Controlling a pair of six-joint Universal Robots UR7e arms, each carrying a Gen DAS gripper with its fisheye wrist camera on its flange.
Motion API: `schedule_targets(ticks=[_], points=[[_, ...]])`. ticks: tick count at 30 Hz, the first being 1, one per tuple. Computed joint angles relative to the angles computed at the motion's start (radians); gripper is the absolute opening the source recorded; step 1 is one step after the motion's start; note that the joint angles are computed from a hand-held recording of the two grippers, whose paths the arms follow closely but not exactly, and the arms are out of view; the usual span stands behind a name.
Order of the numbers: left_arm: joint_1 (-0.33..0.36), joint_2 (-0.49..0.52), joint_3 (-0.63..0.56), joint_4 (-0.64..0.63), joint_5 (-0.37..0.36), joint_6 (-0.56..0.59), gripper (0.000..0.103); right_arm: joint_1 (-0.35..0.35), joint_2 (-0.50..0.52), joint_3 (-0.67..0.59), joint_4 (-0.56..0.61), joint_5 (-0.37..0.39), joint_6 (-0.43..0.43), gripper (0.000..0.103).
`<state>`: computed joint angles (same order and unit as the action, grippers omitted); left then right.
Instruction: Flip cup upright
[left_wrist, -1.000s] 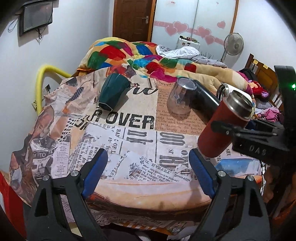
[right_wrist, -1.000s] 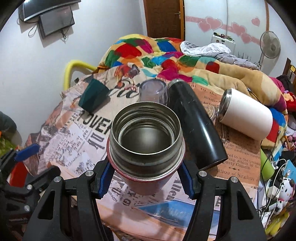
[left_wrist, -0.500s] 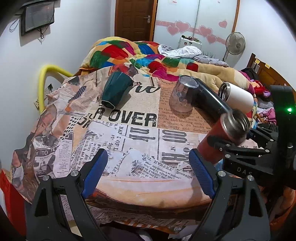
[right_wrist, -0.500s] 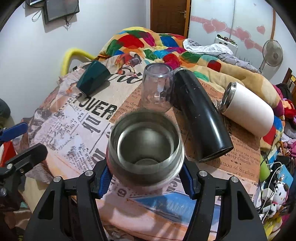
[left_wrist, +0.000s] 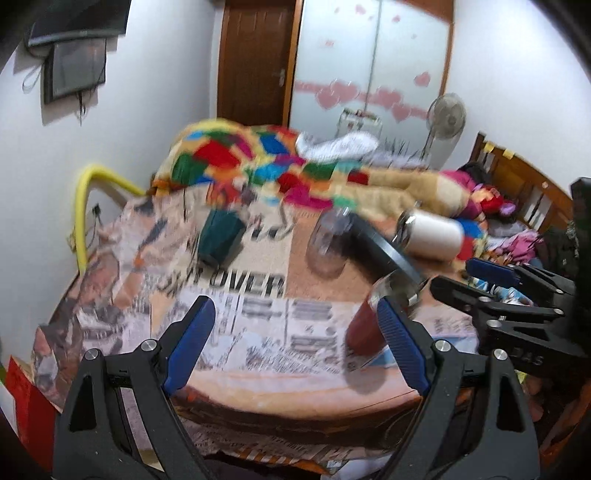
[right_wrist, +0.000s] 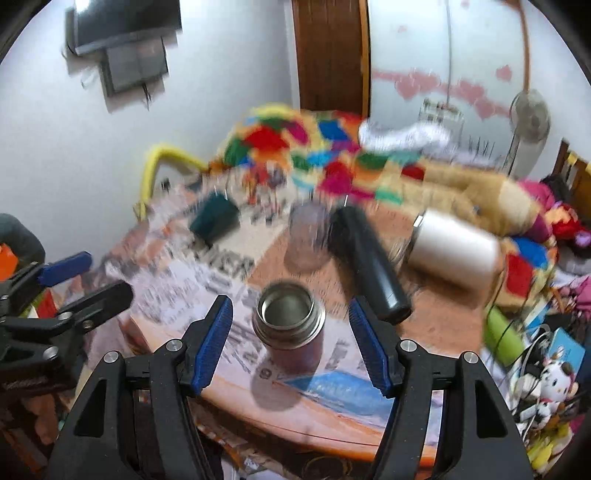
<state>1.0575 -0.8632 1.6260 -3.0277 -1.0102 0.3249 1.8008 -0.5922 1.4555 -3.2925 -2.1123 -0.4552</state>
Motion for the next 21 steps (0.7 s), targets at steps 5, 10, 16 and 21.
schedule_targets(ticks=[5,10,16,21], points=[[-0.065,-0.073,0.088,-0.153,-0.041,0.066,0.089,0.052,-0.083,0.133,-0.263,0.055,-0.065,0.062],[-0.128,-0.13,0.172,-0.331,-0.047,0.123,0.091,0.098,-0.139,0.236,-0.48,0.117,-0.103,0.065],[-0.167,-0.196,0.264,-0.464,-0.094,0.144,0.092,0.14,-0.134,0.276,-0.662,0.13,-0.155,0.069],[-0.181,-0.21,0.316,-0.561,-0.099,0.193,0.098,0.156,-0.103,0.271,-0.73,0.117,-0.168,0.083]])
